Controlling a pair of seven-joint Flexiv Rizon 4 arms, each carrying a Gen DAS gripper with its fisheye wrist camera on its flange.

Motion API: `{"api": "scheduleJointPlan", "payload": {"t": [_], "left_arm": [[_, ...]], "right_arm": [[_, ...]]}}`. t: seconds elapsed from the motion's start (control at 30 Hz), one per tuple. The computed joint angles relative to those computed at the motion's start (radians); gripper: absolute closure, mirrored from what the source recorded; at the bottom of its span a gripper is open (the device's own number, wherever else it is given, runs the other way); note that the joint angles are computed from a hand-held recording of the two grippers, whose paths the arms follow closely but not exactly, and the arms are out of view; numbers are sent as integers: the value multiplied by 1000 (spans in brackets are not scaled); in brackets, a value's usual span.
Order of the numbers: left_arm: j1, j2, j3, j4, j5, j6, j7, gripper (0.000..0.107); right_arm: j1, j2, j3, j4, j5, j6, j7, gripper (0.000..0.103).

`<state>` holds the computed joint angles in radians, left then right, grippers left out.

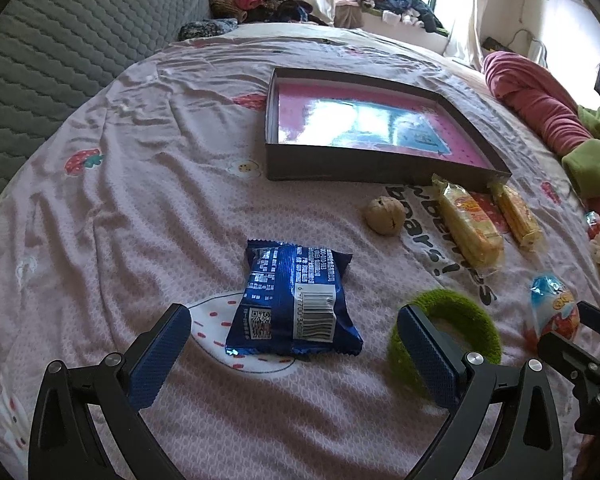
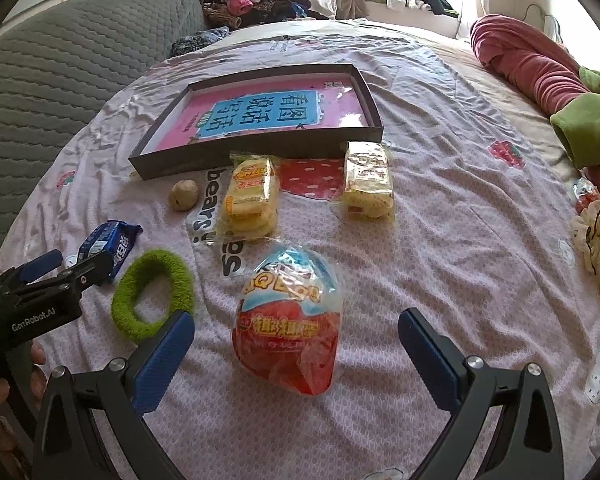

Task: Organize objects
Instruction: 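Grasp the blue biscuit packet with the left tool while the right tool grasps the red egg bag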

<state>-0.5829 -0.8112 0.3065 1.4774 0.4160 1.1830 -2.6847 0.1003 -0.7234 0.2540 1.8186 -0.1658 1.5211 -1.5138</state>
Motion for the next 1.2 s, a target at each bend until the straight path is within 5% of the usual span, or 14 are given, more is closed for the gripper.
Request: {"api": "scheduleJointPlan", "payload": {"t": [0.53, 0.9, 1.2], "left_arm": [[25, -25, -5, -23, -21, -14, 16, 4], [49, -40, -22, -29, -51, -15, 52, 7], [60, -41, -37, -21, -69, 8, 86, 29]], "right_arm": [[39, -17, -44, -10, -23, 16, 22, 1], [24, -26, -28, -23, -21, -9, 26, 11], [-6, -30, 10, -34, 1, -38, -2, 23]]}}
